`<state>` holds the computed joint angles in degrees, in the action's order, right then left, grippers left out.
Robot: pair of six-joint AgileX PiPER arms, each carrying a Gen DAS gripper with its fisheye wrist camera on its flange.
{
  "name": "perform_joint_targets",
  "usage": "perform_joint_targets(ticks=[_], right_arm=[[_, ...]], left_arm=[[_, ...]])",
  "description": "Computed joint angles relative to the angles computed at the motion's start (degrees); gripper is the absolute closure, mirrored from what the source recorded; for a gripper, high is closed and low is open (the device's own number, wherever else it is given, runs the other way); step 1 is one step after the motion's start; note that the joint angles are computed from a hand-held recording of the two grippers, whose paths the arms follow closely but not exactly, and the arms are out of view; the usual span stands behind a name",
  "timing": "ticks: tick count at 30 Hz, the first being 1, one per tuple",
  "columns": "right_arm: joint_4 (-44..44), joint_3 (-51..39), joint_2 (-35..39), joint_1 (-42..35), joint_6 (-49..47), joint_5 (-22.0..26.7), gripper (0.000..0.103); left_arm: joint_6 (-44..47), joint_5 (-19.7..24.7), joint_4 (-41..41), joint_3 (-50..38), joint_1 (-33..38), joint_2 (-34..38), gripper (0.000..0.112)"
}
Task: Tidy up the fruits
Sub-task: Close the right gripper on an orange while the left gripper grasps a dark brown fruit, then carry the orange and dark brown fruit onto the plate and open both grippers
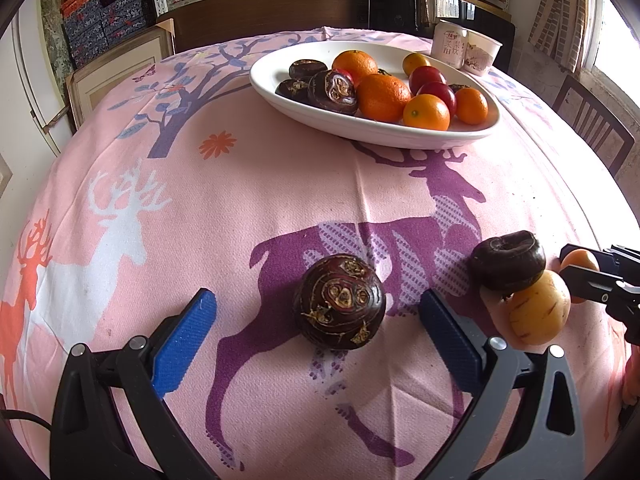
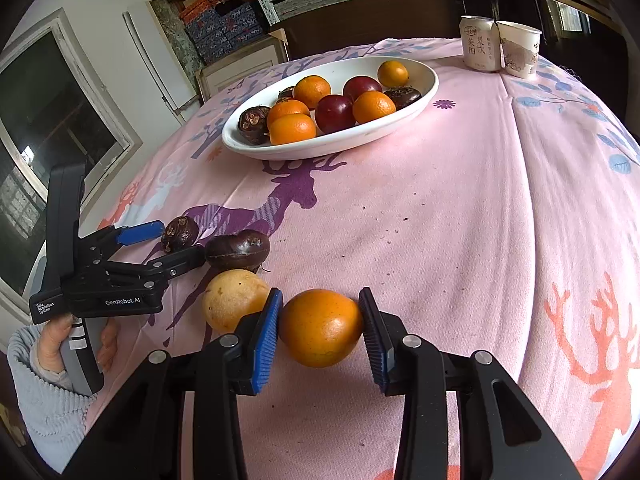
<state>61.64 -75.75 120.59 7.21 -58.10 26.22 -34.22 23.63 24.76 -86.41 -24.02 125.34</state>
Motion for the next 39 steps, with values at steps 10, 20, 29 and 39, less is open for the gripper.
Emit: perform_joint_targets(ticks=[10, 20, 29, 39], right_arm=[[2.35, 0.26, 0.11, -0.79, -1.27, 0.67, 0.063], [5.86, 1.10, -0.04, -1.81, -3.40, 1.00, 0.063], [16.34, 4.19, -3.74, -0.76, -14.91, -4.20, 0.064], [-18.31, -34.20, 12.46, 2.84, 26.05, -0.33, 0.063]], left_arm=[[1.37, -6.70, -3.60, 5.00, 1.95, -3.05, 0.060], [-5.74, -11.15, 2.55, 8.30, 1.46, -5.07, 0.072], [-1.70, -6.21, 1.44, -1.01, 0.30, -3.49, 0.072], [9.68, 7.06, -11.91, -38.30, 2.01, 14.06, 0.045]])
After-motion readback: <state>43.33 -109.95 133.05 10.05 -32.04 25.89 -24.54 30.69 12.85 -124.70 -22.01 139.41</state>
